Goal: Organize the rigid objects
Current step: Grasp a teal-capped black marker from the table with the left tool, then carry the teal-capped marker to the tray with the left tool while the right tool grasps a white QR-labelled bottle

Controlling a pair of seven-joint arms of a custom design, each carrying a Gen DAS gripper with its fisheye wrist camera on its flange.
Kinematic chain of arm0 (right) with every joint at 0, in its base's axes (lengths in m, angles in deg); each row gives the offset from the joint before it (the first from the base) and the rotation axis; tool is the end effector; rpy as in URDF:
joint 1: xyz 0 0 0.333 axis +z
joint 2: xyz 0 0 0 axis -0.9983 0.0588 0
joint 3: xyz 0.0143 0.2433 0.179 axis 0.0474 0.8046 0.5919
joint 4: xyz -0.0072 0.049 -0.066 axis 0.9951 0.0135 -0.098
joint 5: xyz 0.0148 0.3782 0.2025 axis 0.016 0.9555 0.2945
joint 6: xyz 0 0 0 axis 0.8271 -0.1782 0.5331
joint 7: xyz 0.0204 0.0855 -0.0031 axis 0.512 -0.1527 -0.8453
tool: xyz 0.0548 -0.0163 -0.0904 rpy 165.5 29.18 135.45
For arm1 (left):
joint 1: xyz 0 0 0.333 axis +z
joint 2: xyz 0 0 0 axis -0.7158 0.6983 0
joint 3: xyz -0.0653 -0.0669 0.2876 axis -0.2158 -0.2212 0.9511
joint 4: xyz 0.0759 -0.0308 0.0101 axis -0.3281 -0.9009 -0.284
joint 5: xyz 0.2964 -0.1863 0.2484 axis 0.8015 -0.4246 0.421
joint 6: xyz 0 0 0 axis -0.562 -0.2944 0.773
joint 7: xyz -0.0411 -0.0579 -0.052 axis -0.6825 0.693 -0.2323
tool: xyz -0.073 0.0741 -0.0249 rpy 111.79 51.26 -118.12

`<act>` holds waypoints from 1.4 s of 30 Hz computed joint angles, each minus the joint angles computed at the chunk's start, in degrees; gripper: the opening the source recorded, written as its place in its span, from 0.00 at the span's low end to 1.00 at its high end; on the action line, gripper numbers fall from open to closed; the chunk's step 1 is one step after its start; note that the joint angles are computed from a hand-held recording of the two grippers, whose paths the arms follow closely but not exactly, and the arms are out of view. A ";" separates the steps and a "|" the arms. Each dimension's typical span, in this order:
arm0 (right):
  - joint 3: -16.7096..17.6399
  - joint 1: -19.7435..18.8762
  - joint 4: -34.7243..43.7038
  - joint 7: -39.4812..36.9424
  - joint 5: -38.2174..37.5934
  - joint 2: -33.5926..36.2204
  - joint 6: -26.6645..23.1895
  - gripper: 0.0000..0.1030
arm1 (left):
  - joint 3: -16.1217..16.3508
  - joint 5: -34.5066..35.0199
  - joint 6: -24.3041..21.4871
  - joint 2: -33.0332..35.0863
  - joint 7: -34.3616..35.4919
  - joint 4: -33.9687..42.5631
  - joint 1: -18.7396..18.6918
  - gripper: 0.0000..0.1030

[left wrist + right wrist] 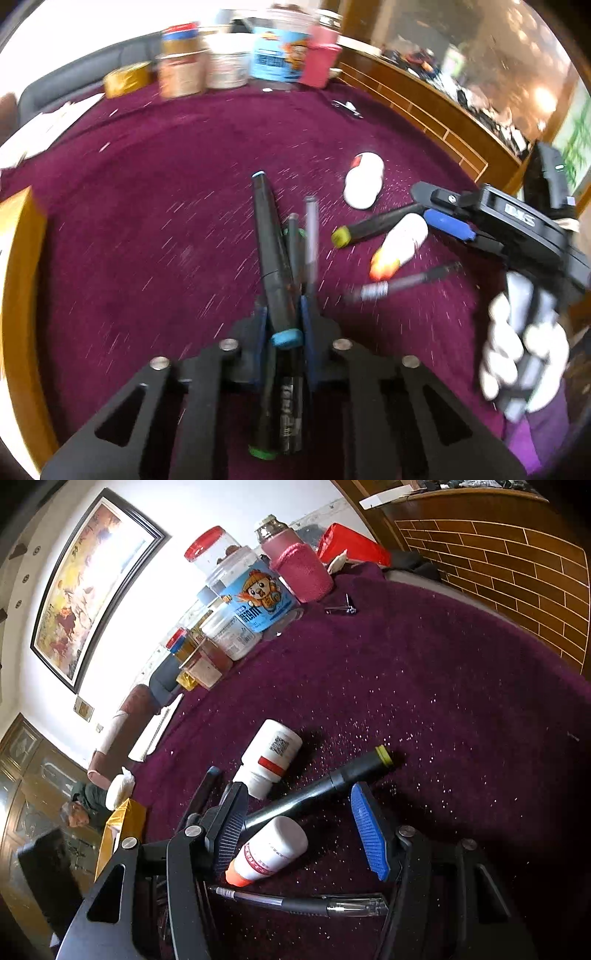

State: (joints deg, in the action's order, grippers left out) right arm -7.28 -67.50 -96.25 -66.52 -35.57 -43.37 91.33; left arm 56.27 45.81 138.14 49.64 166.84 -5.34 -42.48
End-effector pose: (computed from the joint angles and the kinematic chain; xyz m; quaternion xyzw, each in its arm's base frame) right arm 0.5906 0.2454 0.3673 -0.2511 0.8642 -0.1785 0.3978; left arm 0.7557 -0.0953 0.4184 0.2972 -0.9058 0.3018 0.0099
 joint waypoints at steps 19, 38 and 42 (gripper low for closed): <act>0.07 0.48 0.12 -5.17 5.16 0.41 -1.35 0.51 | 0.59 2.16 8.29 2.95 -1.92 2.83 -1.85 0.29; -0.05 0.81 1.25 -6.83 5.78 1.24 -1.75 0.57 | -2.40 -2.48 3.56 4.35 -0.61 5.28 2.14 0.11; -0.01 0.98 1.77 -8.63 7.05 1.62 -2.46 0.57 | -3.37 -9.17 -1.95 3.93 -0.63 6.73 6.37 0.11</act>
State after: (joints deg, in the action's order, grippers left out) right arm -7.29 -66.53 -94.49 -75.14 -28.52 -41.75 88.86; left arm 52.90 36.64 136.20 53.57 166.20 1.39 -36.11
